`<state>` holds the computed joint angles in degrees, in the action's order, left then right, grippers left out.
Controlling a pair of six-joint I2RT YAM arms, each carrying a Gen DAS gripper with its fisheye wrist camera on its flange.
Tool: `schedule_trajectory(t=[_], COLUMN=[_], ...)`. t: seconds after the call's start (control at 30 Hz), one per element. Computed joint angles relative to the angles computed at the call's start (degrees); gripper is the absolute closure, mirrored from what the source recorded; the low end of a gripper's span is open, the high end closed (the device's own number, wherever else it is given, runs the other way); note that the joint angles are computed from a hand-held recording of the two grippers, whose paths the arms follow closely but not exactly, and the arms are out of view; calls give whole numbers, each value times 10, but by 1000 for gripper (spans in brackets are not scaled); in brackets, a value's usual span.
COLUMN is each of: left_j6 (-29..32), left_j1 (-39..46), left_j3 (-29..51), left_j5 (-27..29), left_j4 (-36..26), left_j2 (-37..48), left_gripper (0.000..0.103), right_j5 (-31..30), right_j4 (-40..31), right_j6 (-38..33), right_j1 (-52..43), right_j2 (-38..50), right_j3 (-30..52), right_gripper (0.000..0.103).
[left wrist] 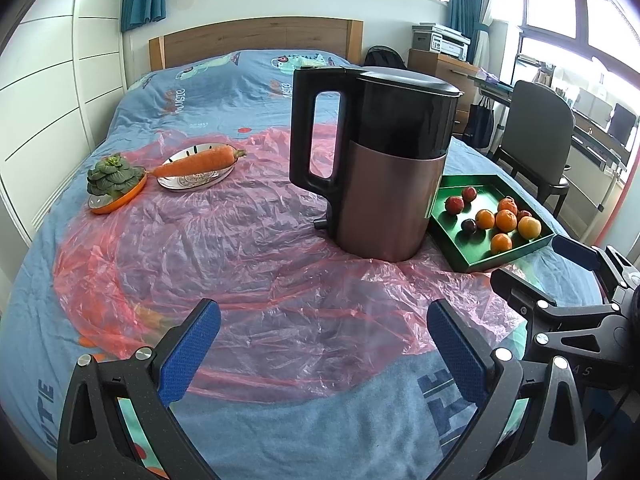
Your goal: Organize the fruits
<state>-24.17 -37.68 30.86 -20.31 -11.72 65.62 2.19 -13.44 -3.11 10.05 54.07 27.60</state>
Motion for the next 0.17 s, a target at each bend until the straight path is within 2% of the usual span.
schedule_trajectory(t=[0.17], left_j6=[1], left_j1=[1], left_j3=[-1], left_j5=[0], left_j4=[1], left_j2=[1], left_gripper=[2], right_j5=[-1], right_j4=[5], right_j6=[0], right_j1=[-3], right_j2=[2], right_j3=[-3], right_gripper=[0])
